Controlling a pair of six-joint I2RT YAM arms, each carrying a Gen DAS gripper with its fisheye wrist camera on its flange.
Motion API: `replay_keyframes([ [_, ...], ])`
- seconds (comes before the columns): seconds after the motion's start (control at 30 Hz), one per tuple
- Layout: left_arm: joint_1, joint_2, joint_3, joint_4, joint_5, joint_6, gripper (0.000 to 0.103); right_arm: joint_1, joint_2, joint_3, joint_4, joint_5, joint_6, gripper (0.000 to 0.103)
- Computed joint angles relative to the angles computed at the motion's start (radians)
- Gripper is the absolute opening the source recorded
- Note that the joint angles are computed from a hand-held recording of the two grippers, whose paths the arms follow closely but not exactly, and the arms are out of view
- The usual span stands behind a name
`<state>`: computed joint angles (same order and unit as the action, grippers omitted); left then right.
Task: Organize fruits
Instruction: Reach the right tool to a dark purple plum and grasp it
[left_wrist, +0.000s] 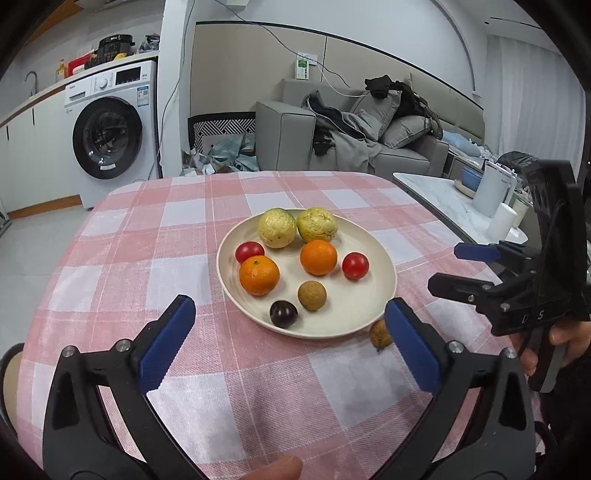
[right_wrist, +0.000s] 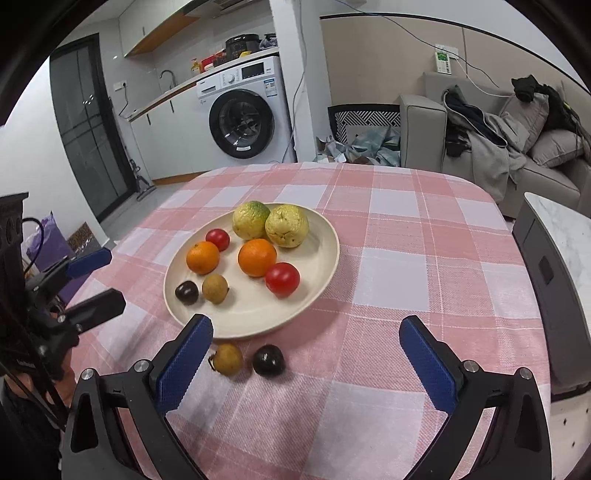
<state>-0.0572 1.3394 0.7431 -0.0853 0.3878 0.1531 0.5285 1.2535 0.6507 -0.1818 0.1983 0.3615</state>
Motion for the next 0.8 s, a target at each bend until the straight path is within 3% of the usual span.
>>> replay_keyframes([
  [0.23, -0.023, -0.007, -0.027, 0.013, 0.013, -0.054, 0.102, -0.026, 0.004, -0.028, 0.002, -0.049, -0.024, 0.103],
  [0.33, -0.052, -0.002, -0.029, -0.016, -0.023, -0.025, 0.102, -0.036, 0.020, -0.025, -0.006, -0.058, -0.029, 0.103],
  [0.7, -0.094, -0.003, -0.085, 0.044, -0.102, -0.002, 0.102, -0.016, 0.066, -0.025, -0.003, -0.103, -0.047, 0.101],
  [0.77, -0.095, 0.008, -0.089, 0.059, -0.106, -0.001, 0.102, -0.015, 0.095, -0.014, -0.010, -0.128, -0.056, 0.074],
  [0.8, -0.095, 0.016, -0.087, 0.060, -0.103, 0.003, 0.102, -0.009, 0.106, -0.009, -0.015, -0.125, -0.059, 0.070],
])
